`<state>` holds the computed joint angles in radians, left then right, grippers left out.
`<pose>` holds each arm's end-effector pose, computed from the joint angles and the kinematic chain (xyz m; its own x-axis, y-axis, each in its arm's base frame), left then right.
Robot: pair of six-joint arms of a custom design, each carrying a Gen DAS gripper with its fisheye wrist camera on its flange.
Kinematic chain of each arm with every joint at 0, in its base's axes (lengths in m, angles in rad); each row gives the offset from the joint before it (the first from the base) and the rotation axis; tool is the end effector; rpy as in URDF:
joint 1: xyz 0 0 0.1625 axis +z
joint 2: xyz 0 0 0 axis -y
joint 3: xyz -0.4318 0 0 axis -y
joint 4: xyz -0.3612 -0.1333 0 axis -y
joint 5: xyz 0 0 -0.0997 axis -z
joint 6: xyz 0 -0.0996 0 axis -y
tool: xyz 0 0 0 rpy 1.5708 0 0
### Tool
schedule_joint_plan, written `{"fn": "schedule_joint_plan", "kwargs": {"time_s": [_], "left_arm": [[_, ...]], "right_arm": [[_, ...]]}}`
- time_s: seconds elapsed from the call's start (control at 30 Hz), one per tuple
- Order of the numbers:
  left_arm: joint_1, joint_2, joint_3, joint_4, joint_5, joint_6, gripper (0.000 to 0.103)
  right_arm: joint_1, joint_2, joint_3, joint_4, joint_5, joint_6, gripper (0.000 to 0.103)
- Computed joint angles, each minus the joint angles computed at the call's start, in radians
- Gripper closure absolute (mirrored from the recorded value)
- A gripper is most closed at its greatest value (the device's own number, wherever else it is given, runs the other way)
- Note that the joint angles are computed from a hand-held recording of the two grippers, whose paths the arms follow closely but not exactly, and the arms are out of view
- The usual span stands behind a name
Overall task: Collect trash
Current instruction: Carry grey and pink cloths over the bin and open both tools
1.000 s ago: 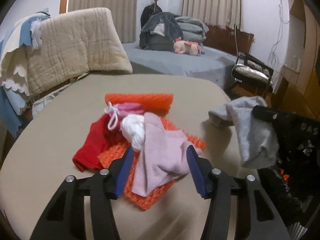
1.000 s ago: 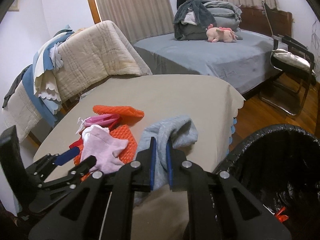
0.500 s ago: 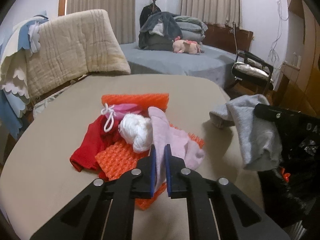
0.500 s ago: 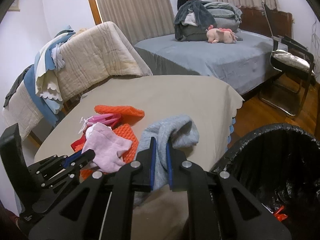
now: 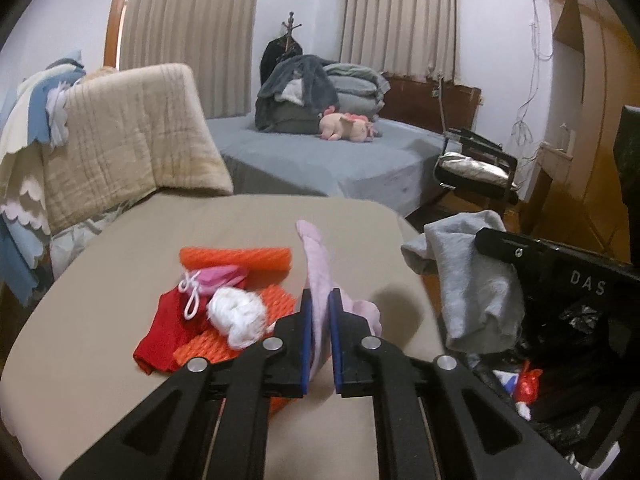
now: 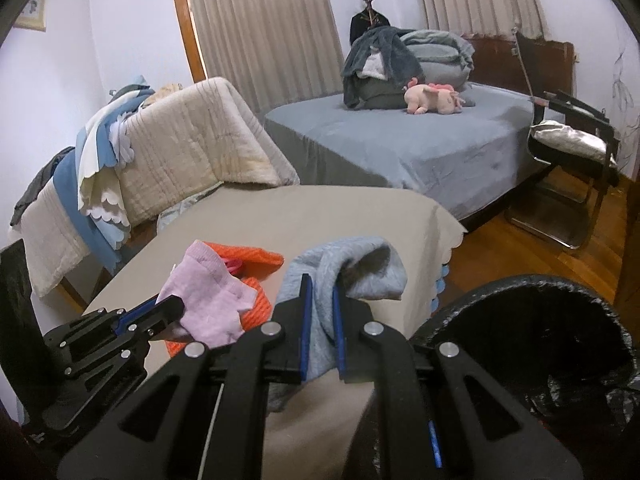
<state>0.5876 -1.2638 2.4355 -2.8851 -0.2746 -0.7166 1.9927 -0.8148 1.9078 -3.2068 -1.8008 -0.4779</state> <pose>-0.1837 -0.3977 0.2287 -0.7403 -0.2474 -0.6251 0.4477 0.5122 -0.7330 0.3457 -0.5001 0.1244 -0.6704 -0.6178 0.4110 -0.7420 0.5596 -0.3691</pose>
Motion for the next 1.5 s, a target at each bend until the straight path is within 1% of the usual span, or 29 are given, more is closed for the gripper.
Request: {"fn": "schedule_joint_plan", "kwargs": {"time_s": [0.23,0.33,0.53,0.77,0.9,1.2,1.4,1.47,1.5], "left_arm": [[-0.037,0.043,-0.02,-0.101,-0.006,0.082,0.095],[-0.047,0.072,-0.035,-0.164,-0.02,0.139,0.095],[-0.057,0.16,-0.084,-0.313,-0.071,0.272,0.095],[-0.055,0.24,-0.14,-0.411,-0.135,0.376,0.095],[-0.044,0.28,-0.174,-0.438,-0.183,0.418,0.095],[-0.015,0.384,-0.262,-0.47,-0.28,0.497,0.095],[0.002,0.432,-0.304,-0.475,-0.324,0.525,0.095],[0.01,0.439,-0.316,-0.464,-0.351,0.526,0.095],[0.015,0.441,-0.323,-0.444,-0.363,0.519,0.093]], "right_arm": [[-0.003,-0.057,0.029,-0.02,-0.002,-0.012,0.094],[-0.004,-0.082,0.041,-0.032,-0.012,-0.019,0.094],[-0.022,-0.142,0.072,-0.052,-0.044,-0.031,0.094],[-0.058,-0.212,0.112,-0.07,-0.083,-0.038,0.094],[-0.079,-0.249,0.134,-0.077,-0.107,-0.048,0.094],[-0.119,-0.292,0.166,-0.097,-0.162,-0.057,0.094],[-0.148,-0.312,0.185,-0.106,-0.181,-0.058,0.094],[-0.157,-0.315,0.189,-0.106,-0.191,-0.061,0.09],[-0.161,-0.313,0.19,-0.114,-0.202,-0.061,0.09]]}}
